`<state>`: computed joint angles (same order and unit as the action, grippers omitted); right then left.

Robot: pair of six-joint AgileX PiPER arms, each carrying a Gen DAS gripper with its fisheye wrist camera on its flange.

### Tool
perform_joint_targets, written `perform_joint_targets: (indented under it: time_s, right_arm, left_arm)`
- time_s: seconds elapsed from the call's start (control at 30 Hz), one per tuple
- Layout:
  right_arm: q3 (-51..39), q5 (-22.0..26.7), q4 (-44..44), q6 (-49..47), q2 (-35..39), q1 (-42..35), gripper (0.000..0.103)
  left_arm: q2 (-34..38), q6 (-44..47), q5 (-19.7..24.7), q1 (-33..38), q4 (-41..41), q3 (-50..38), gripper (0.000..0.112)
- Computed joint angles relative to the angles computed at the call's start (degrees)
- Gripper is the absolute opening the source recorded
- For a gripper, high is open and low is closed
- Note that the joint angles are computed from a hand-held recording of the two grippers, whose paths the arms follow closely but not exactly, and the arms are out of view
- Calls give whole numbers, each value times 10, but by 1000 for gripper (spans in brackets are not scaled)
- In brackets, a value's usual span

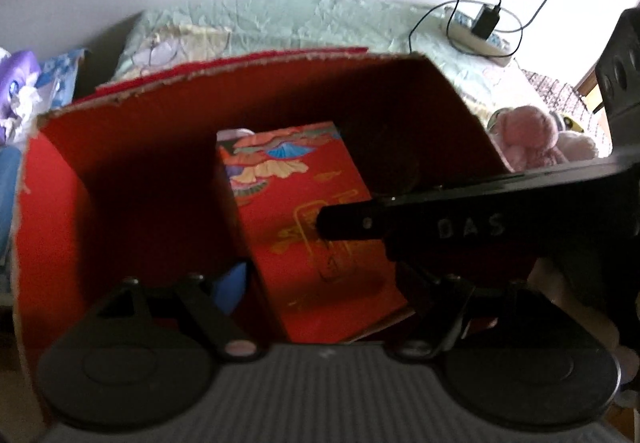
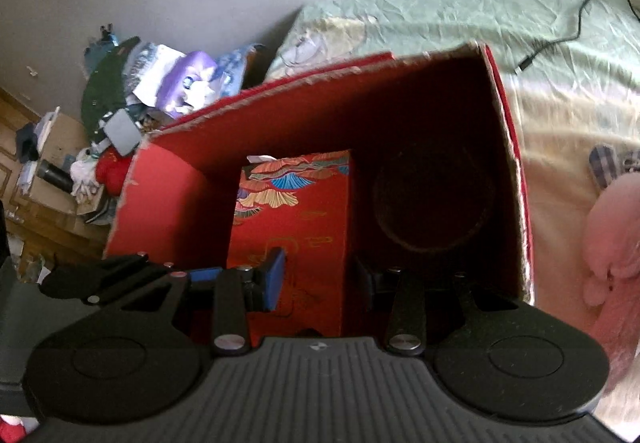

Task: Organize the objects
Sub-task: 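Carry the gift box with the right gripper over the red cardboard box, then lower the gift box upright inside the red box with the right gripper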

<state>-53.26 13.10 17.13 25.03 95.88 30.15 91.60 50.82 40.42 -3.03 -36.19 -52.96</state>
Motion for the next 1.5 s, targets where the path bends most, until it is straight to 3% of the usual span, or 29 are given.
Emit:
perform_joint_targets:
  time_s: [0.1, 0.27, 0.43, 0.77, 0.93, 1.33, 1.5]
  right_arm:
    - [-13, 10, -35, 35, 11, 5, 41]
    - [-25, 20, -75, 83, 29, 10, 41]
    - [-49, 54, -201, 207, 50, 30, 40]
    - [-43, 53, -246, 256, 46, 35, 37]
    - [-35, 41, -219, 233, 40, 29, 37]
    - [-46, 59, -341, 355, 50, 49, 37]
    - [-57, 78, -310, 325, 54, 46, 34]
  left_arm:
    - [8, -29, -16, -15, 30, -3, 78]
    - [32, -49, -5, -13, 46, -22, 78]
    - [34, -52, -12, -21, 50, -25, 75]
    - [44, -38, -19, -30, 53, -30, 73]
    - [48, -62, -41, -42, 81, -30, 74]
    - [62, -83, -56, -42, 105, -32, 74]
    - [59, -89, -68, -49, 116, -26, 75]
